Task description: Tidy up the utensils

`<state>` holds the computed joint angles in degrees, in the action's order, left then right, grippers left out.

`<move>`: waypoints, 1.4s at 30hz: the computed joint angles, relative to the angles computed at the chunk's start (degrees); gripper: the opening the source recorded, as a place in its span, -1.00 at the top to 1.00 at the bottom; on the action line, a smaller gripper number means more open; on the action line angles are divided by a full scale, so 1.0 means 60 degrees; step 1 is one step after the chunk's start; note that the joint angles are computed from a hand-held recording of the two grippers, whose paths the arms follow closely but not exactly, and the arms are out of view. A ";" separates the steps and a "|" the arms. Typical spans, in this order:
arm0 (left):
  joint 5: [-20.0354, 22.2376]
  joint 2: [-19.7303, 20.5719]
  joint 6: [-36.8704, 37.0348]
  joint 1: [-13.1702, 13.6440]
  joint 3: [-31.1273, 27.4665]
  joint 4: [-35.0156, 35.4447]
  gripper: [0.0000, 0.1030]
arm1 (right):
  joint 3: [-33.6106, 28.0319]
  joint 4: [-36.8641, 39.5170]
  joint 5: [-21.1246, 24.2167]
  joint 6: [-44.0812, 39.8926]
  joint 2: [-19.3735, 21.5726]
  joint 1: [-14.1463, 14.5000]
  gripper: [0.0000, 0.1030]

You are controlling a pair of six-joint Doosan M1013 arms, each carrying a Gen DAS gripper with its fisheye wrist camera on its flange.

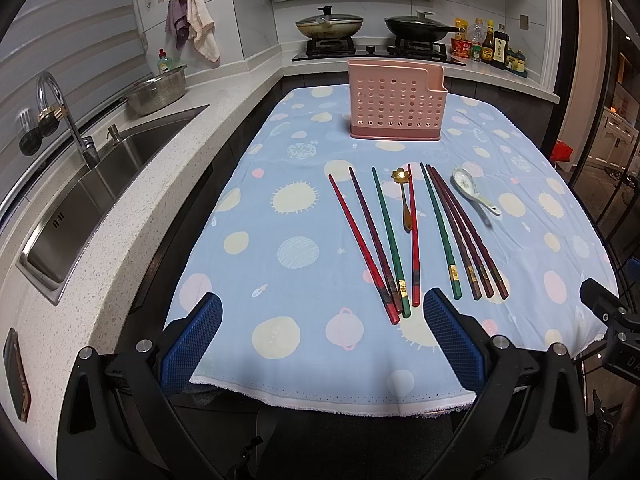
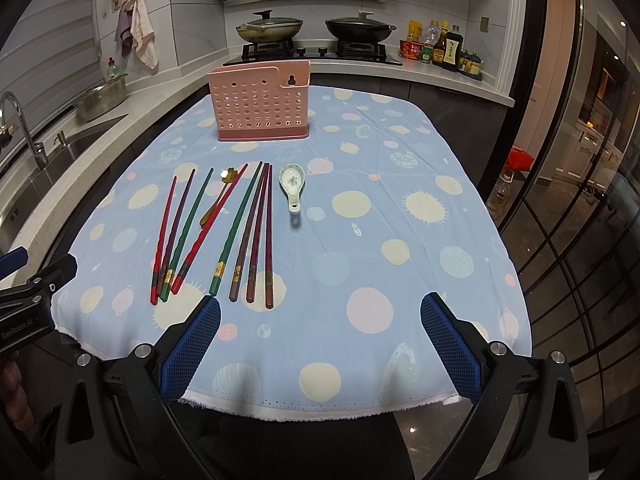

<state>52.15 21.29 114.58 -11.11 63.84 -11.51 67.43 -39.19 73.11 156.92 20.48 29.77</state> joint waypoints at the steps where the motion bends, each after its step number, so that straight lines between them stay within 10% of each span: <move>1: 0.0000 0.0000 0.0000 0.0000 0.0000 0.0000 -0.87 | 0.0000 0.0000 0.0000 0.0000 0.0000 0.0000 -0.87; 42: 0.0014 0.0005 -0.0008 -0.0003 -0.0011 0.0033 -0.87 | -0.0034 -0.0005 0.0006 -0.0017 0.0001 -0.0001 -0.87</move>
